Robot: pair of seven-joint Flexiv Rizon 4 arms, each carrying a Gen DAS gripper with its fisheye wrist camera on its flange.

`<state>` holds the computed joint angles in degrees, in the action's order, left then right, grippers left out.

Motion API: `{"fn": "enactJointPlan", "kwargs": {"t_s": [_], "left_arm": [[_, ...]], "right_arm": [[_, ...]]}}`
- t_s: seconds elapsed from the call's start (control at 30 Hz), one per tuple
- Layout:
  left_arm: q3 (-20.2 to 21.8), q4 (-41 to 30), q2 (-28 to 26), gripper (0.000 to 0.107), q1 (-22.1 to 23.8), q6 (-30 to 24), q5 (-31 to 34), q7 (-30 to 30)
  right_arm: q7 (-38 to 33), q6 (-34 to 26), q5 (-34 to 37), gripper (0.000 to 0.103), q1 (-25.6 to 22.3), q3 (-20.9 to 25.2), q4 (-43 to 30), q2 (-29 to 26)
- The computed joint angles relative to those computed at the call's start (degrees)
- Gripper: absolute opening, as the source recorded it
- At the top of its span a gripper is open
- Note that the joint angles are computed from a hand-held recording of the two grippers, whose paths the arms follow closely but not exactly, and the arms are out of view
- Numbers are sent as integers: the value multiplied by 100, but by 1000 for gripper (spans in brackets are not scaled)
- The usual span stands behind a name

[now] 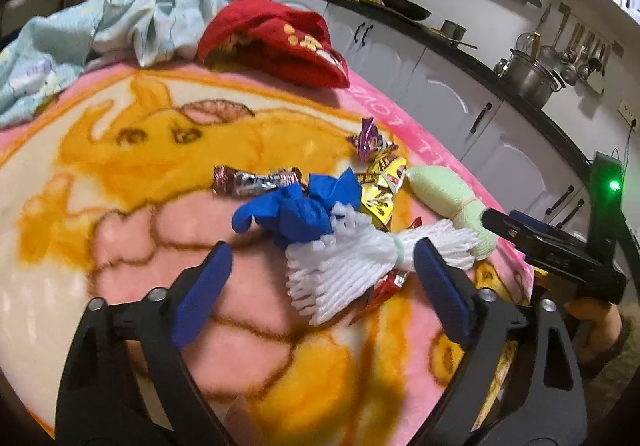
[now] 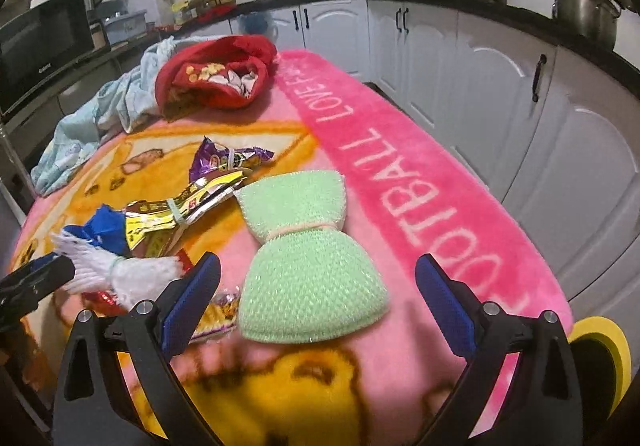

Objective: Collect trash
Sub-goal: 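Grasp the white plastic bag with the left tool while the right tool grasps the green mesh scrubber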

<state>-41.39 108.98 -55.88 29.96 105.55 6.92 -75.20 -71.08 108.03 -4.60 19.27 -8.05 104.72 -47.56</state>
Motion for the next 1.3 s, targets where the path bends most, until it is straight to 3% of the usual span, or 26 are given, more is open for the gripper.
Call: {"fn": "enactJointPlan", "kwargs": {"t_s": [0.27,0.4,0.47,0.63,1.3], "left_arm": [[-188,1,-121,52,132,-226,-57,137],[-255,30,-147,38,188,-273,-132,200],[-304,43,-167,27,232,-311,-149,246],[-480,110,-228,12,367,-327,-155,372],[-627,248,54,7,312,181,380,234]], "right_arm": [[146,-613,-313,95,-164,133,-492,-259],[232,-770,-437,77,-299,263,-565,-303],[277,-765,-467,75,-378,346,-545,-305],[333,-553,-435,71,-337,279,-380,-256],[-117,573,291,70,-85,44,848,552]]}}
